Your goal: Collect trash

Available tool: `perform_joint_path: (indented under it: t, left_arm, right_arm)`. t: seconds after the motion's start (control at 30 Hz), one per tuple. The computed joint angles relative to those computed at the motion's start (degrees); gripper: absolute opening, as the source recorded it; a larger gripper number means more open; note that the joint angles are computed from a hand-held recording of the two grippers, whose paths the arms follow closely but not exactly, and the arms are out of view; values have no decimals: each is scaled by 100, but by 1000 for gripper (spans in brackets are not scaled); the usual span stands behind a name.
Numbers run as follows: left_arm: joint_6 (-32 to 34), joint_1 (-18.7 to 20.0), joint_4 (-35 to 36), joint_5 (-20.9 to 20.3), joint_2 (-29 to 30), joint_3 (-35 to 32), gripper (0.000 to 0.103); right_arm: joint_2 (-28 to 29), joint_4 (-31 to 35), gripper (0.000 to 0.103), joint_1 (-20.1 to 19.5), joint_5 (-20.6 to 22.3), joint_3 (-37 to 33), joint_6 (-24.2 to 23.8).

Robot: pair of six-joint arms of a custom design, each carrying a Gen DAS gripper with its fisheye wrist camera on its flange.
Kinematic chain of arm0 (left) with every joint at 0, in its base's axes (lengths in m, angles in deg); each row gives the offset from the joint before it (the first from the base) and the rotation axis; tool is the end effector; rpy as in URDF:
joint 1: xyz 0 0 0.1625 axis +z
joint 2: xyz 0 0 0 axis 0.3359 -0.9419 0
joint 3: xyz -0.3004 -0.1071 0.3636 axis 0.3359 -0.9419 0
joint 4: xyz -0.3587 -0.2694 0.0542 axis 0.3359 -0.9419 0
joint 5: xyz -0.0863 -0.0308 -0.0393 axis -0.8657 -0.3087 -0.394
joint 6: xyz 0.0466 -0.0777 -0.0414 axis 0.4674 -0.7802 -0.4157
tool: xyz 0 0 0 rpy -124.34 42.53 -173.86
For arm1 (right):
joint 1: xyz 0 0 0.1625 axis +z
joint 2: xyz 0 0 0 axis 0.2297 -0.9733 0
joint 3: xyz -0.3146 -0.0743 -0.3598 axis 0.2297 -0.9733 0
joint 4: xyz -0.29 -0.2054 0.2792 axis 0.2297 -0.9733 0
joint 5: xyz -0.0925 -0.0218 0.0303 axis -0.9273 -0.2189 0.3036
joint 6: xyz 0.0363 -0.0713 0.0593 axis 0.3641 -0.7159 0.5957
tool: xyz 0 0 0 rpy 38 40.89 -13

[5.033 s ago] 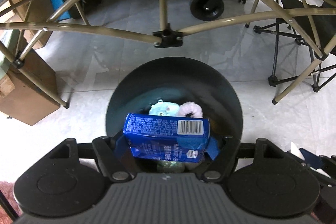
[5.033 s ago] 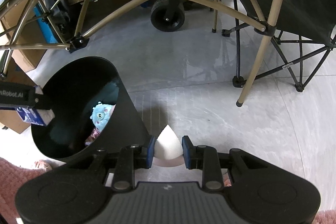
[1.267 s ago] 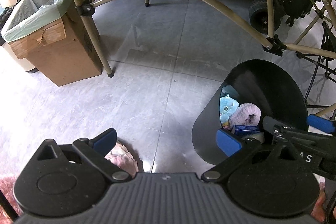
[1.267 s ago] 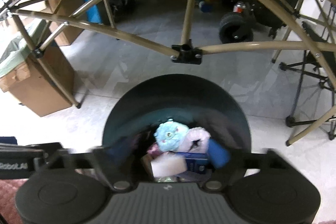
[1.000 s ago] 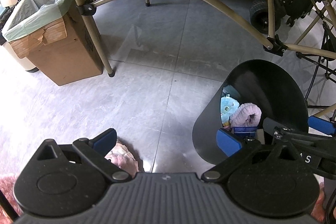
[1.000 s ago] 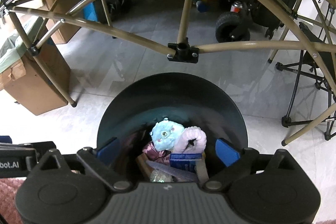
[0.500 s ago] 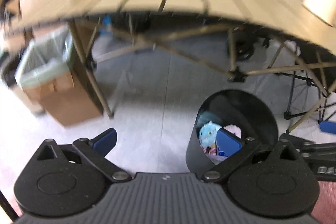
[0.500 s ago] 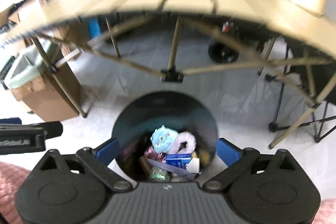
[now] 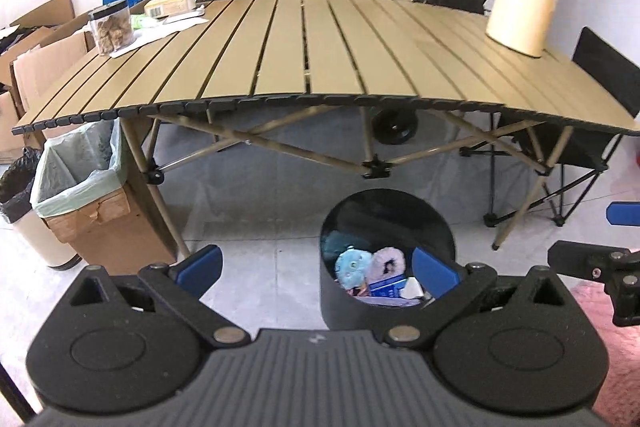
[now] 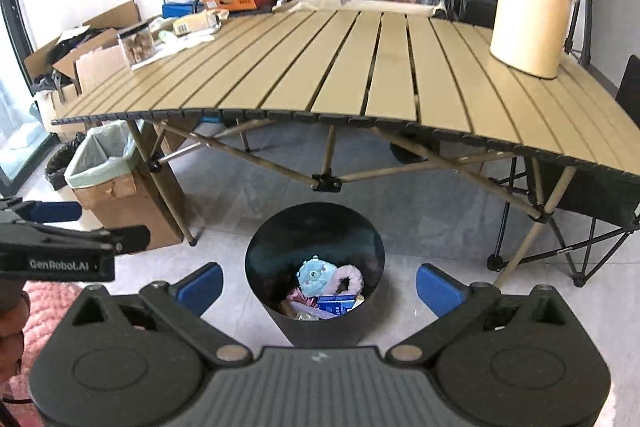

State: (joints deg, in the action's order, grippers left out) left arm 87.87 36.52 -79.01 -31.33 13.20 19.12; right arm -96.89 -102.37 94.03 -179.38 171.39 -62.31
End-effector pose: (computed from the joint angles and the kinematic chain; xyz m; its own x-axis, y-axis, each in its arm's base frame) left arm -0.3525 -0.8589 0.2225 -0.5958 0.5439 -0.5910 0.7637 0.6114 -0.2071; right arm 0.2889 -0.7378 0.3107 -0.7497 0.2829 0.5983 -0.2705 0.6941 -0.6671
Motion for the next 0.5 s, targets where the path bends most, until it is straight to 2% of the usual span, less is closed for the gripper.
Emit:
perform_joint_path:
  t: [0.23, 0.5]
  left_arm:
    - [-148, -45, -1, -20, -140, 166, 103]
    - [-123, -77, -76, 26, -217, 290, 103]
  right_arm:
    - [-108, -282, 103, 148, -140, 191, -212]
    - [-139, -402, 103, 184, -144, 267, -234]
